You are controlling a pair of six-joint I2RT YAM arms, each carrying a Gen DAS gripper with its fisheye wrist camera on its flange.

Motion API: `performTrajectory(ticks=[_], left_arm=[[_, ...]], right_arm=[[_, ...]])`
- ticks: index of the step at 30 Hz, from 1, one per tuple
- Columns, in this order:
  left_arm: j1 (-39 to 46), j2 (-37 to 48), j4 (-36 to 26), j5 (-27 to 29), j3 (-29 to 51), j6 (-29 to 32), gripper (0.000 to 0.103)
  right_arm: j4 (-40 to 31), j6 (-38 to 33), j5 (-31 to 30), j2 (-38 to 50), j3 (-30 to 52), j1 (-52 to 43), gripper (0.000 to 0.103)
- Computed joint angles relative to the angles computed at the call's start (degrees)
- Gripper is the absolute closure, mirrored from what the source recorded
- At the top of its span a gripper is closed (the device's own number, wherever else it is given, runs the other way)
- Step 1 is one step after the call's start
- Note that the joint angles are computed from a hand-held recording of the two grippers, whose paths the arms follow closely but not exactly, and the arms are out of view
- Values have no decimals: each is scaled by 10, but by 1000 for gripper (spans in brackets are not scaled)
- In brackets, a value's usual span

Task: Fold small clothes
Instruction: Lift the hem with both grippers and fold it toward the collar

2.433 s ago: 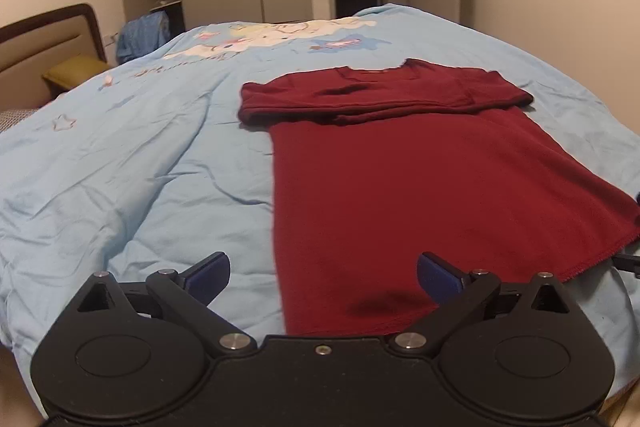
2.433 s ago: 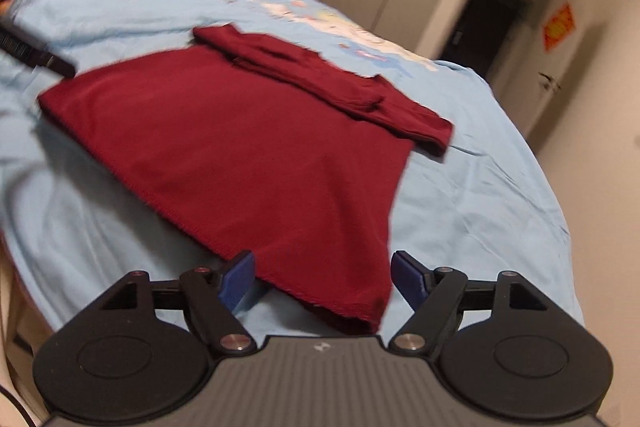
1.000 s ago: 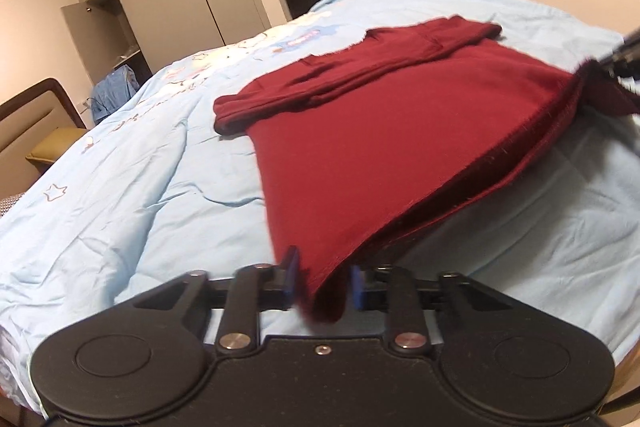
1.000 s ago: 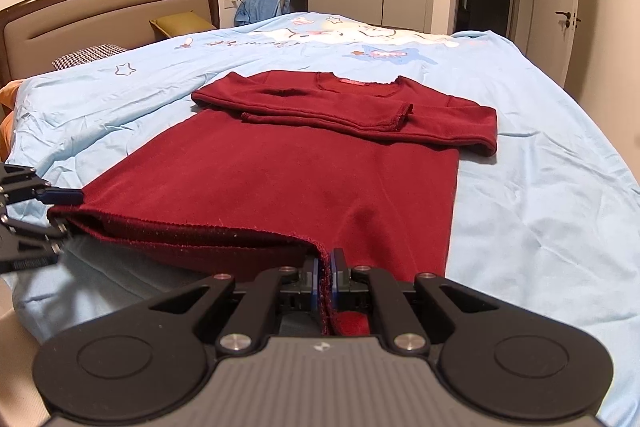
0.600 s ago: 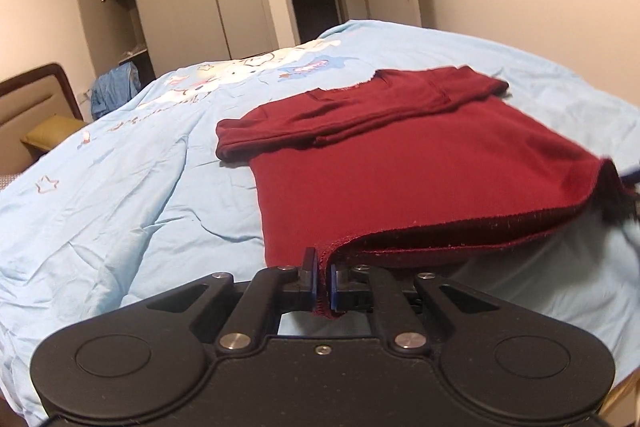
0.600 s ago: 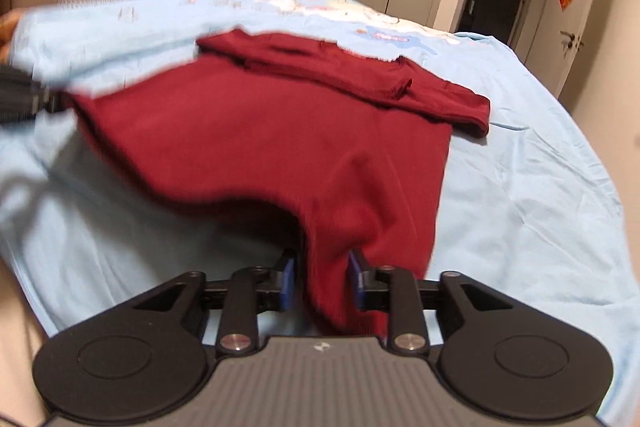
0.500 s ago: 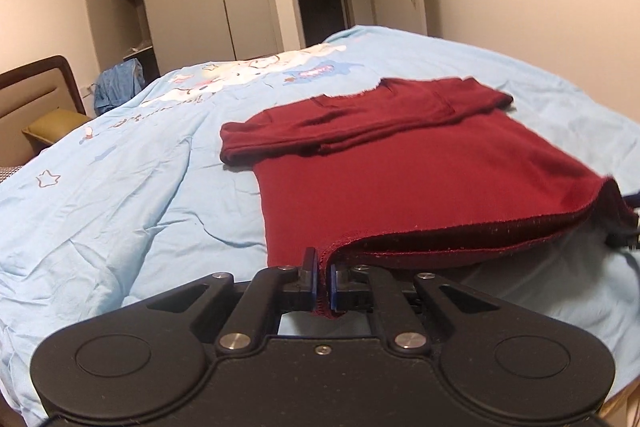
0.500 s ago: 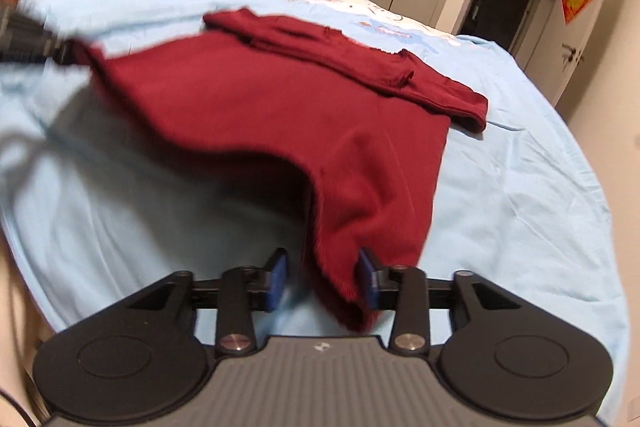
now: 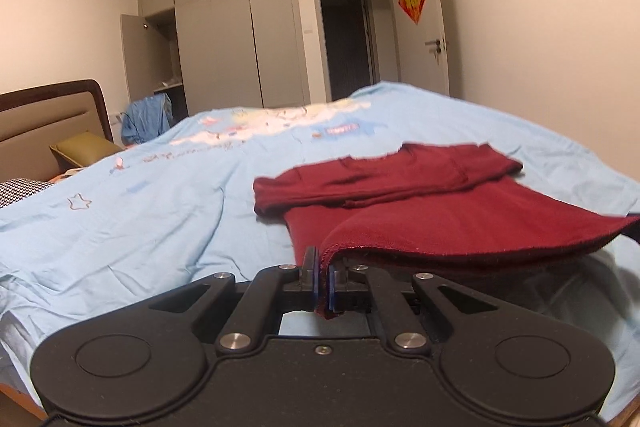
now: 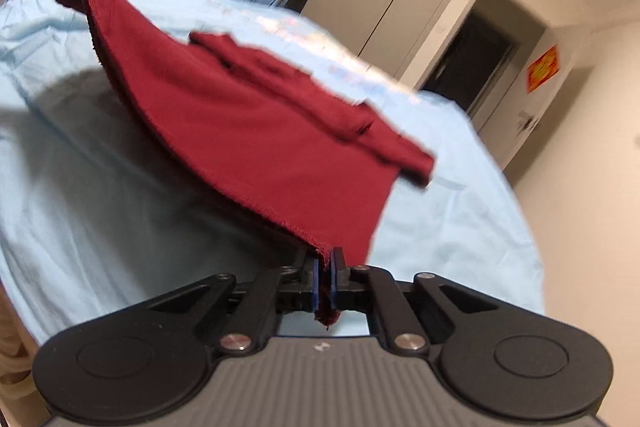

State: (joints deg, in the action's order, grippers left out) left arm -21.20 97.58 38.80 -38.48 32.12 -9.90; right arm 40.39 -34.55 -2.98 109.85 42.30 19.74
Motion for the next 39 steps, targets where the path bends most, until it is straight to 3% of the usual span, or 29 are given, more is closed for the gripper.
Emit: performTrajectory(ticks=[6,11,16,21,26,34,39], left_arm=[[-39,-86,7,-32,-38,19,100],[-68,-220,-27,-34,-73,11,100],[-94,-350,-109,-42,-68,55,100],[-83,-438,-223,12,-50,66,100],[-50,-410,-255,50,-26,62,99],[62,-264,-286,114,83,59,98],[139,-143,-290,181,184,91,96]], right_arm=[[62,31,-12,-85,-60,-17,98],[83,101,-23,-181,-107,-34,98],[88,149,-48,-294,-147,-46,98],[20,145,-105,-383,-140,-72,98],[-17,138,-132,-369,-102,-94,98],[-16,108,-66,-248,-9,-43,98],[-38,92,-37,-128,119,-16,97]])
